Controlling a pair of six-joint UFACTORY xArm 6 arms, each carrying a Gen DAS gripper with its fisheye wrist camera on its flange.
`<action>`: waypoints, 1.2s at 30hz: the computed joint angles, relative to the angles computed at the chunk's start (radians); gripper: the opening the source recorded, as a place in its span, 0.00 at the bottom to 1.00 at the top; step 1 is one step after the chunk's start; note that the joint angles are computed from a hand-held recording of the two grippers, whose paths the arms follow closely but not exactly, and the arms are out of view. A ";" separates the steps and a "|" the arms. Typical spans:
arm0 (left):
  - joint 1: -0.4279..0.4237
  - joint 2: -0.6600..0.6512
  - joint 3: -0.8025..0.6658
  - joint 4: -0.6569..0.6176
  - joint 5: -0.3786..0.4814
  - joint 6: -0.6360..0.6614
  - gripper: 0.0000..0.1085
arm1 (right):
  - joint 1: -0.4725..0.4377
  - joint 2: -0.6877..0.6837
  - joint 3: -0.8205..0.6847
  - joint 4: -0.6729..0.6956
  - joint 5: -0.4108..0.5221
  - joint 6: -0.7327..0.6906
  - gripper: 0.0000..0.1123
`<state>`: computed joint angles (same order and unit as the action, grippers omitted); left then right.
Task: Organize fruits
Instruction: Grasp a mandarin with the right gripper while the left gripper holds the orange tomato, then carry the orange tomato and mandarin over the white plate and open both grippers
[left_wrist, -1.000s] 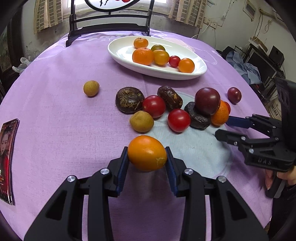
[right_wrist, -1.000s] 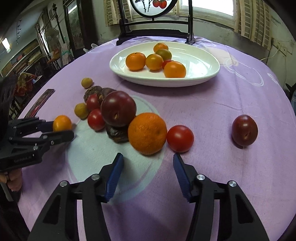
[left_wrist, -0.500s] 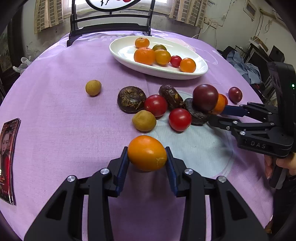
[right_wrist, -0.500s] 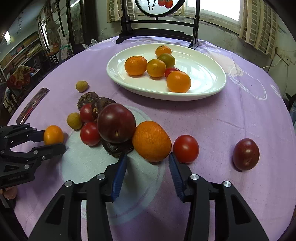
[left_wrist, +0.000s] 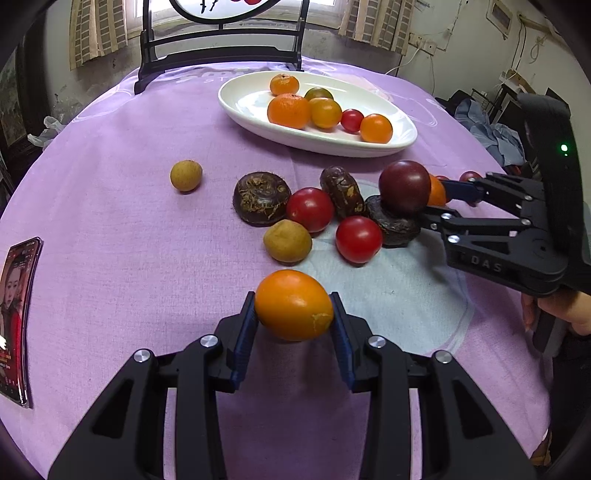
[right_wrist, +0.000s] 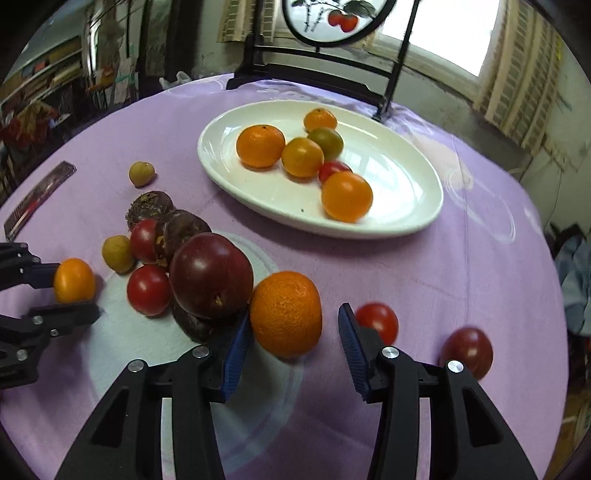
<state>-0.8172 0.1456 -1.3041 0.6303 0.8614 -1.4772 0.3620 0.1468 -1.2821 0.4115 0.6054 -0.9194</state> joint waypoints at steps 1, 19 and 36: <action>0.001 -0.001 0.001 -0.001 -0.003 0.001 0.34 | -0.006 0.005 -0.015 0.023 0.033 -0.013 0.31; -0.007 0.014 -0.170 0.076 0.068 0.149 0.34 | -0.138 -0.103 -0.051 0.371 0.164 -0.130 0.31; 0.224 0.348 -0.619 -0.092 0.114 0.401 0.34 | -0.027 0.359 -0.579 0.007 0.159 0.292 0.31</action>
<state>-0.5937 0.4939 -1.9230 0.5383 0.9750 -1.0762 0.3349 0.5059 -1.8610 0.4188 0.7643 -0.6269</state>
